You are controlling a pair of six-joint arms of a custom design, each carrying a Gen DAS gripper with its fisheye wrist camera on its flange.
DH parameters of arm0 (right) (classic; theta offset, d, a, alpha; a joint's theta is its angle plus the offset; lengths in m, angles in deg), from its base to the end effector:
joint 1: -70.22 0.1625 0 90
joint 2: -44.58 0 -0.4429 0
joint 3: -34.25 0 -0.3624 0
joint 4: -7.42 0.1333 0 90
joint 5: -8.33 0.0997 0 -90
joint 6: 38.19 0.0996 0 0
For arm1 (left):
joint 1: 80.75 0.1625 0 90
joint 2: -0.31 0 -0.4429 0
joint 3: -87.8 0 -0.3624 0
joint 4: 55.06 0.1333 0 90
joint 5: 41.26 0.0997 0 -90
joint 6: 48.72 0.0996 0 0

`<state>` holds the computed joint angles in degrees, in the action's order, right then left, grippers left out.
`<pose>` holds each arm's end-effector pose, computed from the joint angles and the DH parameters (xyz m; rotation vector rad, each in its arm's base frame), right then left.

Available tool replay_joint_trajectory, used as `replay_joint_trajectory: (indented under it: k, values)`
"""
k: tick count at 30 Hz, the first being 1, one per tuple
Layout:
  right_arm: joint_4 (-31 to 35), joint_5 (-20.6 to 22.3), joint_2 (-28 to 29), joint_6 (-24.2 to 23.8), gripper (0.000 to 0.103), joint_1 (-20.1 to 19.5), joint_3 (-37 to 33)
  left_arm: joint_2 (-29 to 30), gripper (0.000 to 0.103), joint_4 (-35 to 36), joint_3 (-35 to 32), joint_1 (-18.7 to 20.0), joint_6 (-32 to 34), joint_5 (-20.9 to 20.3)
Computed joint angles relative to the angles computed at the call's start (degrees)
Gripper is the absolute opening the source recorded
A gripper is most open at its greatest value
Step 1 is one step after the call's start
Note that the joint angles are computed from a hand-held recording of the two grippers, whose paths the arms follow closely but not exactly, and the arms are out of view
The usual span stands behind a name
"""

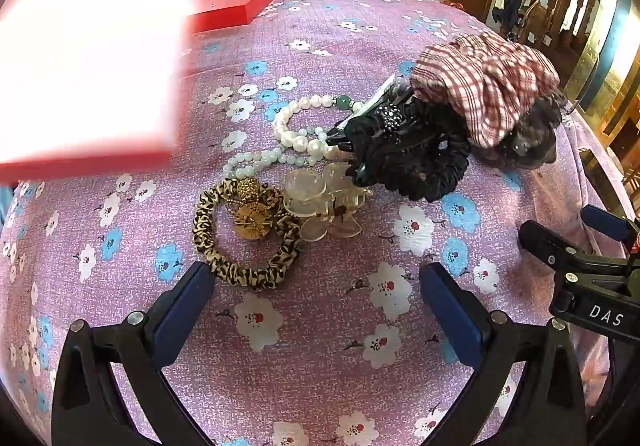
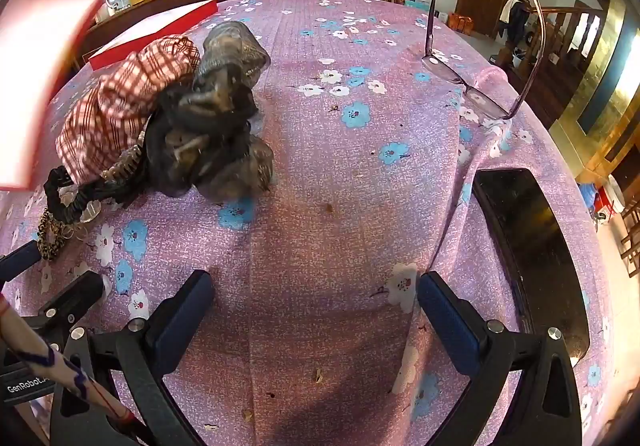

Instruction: Organize jewelry

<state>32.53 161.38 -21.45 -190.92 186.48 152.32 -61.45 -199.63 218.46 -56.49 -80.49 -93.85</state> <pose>0.1796 -0.2634 0.2153 -0.1653 -2.1208 0.7996 -0.3006 -0.3480 0.1133 0.8309 2.3564 -0.4286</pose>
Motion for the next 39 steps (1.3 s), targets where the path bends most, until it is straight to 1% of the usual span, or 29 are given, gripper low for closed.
replay_joint_trajectory:
  k: [1,2,7,8,9,10,11,15,23,25,27,29,31,33,34,35,36,37,38,39]
  values:
    - [0.12,0.02,0.11,0.23,0.103,0.1,-0.02,-0.11,0.103,0.19,-0.02,-0.03,-0.04,-0.02]
    - [-1.24,-0.21,-0.59,-1.41,0.103,-0.68,0.57,0.05,0.103,0.09,-0.09,-0.01,-0.02,-0.02]
    - [-2.67,-0.4,-1.07,-3.12,0.103,-1.48,0.96,0.8,0.103,-0.2,-0.59,0.11,0.09,0.01]
    - [-0.91,-0.26,-0.61,-1.59,0.103,-0.85,0.2,0.96,0.103,-0.24,-0.72,0.15,0.12,0.01]
    - [-0.85,-0.24,-0.59,-1.52,0.103,-0.81,0.18,1.11,0.103,-0.27,-0.85,0.18,0.16,0.02]
    - [-0.86,-0.21,-0.55,-1.53,0.103,-0.82,0.19,1.25,0.103,-0.3,-0.99,0.21,0.2,0.03]
    - [-0.89,-0.22,-0.52,-1.55,0.103,-0.84,0.14,-0.12,0.103,-0.15,0.1,-0.27,-0.13,0.11]
    - [-1.41,-0.29,-0.76,-2.16,0.103,-1.07,0.29,-0.27,0.103,0.84,-0.43,-0.76,-0.7,0.0]
    - [-1.93,-0.37,-0.97,-2.86,0.103,-1.39,0.4,0.07,0.103,-0.02,-0.07,-0.22,-0.18,0.04]
    - [-1.88,-0.16,-0.81,-2.29,0.103,-1.44,0.34,0.36,0.103,0.65,-0.37,-0.36,-1.77,0.62]
    - [-1.13,0.53,0.03,-0.51,0.103,-1.2,-0.11,-1.16,0.103,2.8,0.29,-1.45,-4.07,1.08]
    - [-0.98,0.43,0.06,-0.35,0.103,-1.15,-0.29,-0.12,0.103,1.91,0.32,-1.74,-4.48,1.55]
    - [-1.51,0.2,-0.25,-0.63,0.103,-0.82,-0.05,-1.28,0.103,0.76,1.92,-3.07,-4.95,3.59]
    - [-4.1,0.69,-1.66,-2.54,0.102,0.84,0.81,-3.39,0.103,-4.16,4.84,-5.01,-4.05,5.52]
    - [-5.04,1.23,-2.3,-2.81,0.102,2.13,1.13,-4.44,0.103,-7.26,6.17,-5.51,-3.71,5.72]
    - [-6.52,2.24,-2.99,-3.27,0.102,3.87,1.62,-5.79,0.103,-10.28,8.17,-6.76,-4.04,6.82]
    - [-10.4,3.55,-4.59,-5.8,0.102,5.69,2.65,-6.61,0.103,-14.4,10.0,-7.36,-4.23,7.38]
    - [-15.69,5.15,-6.59,-9.31,0.103,7.84,4.19,-7.52,0.103,-16.11,11.36,-8.2,-5.44,8.45]
    - [-20.01,6.5,-8.11,-11.91,0.103,9.55,5.54,-8.61,0.103,-15.42,12.35,-9.48,-7.99,10.52]
    - [-23.13,7.35,-9.21,-13.62,0.103,10.83,6.58,-9.71,0.103,-12.34,12.64,-10.9,-10.08,12.25]
